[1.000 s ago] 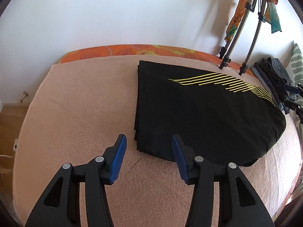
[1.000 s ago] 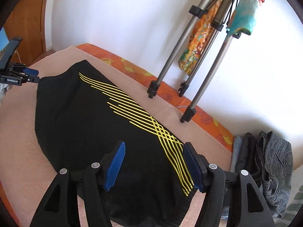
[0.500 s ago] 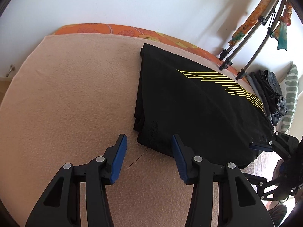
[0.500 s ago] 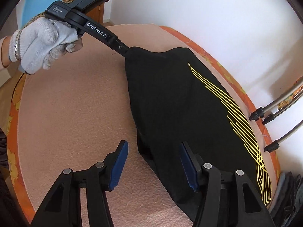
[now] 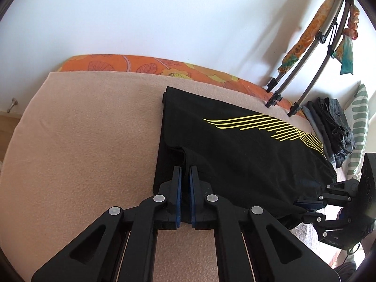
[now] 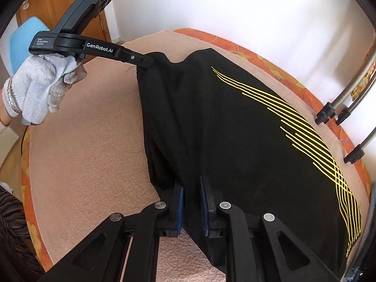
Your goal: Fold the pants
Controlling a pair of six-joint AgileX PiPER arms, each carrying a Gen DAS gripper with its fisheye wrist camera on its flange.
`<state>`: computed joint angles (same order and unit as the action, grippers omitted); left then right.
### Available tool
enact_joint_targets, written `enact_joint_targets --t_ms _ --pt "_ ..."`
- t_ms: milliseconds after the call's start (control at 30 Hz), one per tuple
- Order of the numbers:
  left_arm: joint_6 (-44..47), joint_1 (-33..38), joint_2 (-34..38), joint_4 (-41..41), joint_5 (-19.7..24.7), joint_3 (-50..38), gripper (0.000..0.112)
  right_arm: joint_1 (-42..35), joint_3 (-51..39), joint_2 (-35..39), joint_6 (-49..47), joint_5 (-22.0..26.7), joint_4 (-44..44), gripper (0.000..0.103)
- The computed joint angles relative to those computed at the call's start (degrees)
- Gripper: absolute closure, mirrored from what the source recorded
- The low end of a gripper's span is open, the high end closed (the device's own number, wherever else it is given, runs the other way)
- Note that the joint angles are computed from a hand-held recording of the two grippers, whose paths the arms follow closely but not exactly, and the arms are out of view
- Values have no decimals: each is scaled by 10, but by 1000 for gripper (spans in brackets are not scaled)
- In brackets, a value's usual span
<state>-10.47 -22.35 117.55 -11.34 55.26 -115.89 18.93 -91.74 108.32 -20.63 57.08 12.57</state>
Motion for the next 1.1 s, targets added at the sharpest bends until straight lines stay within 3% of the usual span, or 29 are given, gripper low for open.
enact_joint_targets --t_ms 100,133,200,333,400,433,600,800,900,1033,1100 --pt "-5 -4 3 24 16 -18 108 2 3 -2 3 -1 -5 90" --pt "-10 -6 5 35 23 -21 108 1 1 -1 0 6 -1 77" --pt "-13 -2 6 38 36 -23 108 1 6 -7 -17 8 11 67" --pt "-9 14 -9 21 30 7 104 6 6 -21 -42 17 29 67" --pt "-20 19 -31 23 11 41 80 12 -11 -15 -43 23 32 67" --pt "-20 23 -40 19 4 56 77 17 -19 -12 -42 25 29 67" --pt "-19 41 -64 -3 -15 106 76 44 -66 21 -34 20 27 67" --pt "22 73 -71 -120 -29 156 76 91 -150 90 -17 32 14 62" --pt "27 83 -67 -177 -39 179 63 102 -171 115 -2 34 -3 62" --pt "25 84 -57 -229 -50 190 62 95 -178 130 14 35 -1 62" --pt "10 72 -57 -213 -63 188 62 90 -176 133 15 34 2 62"
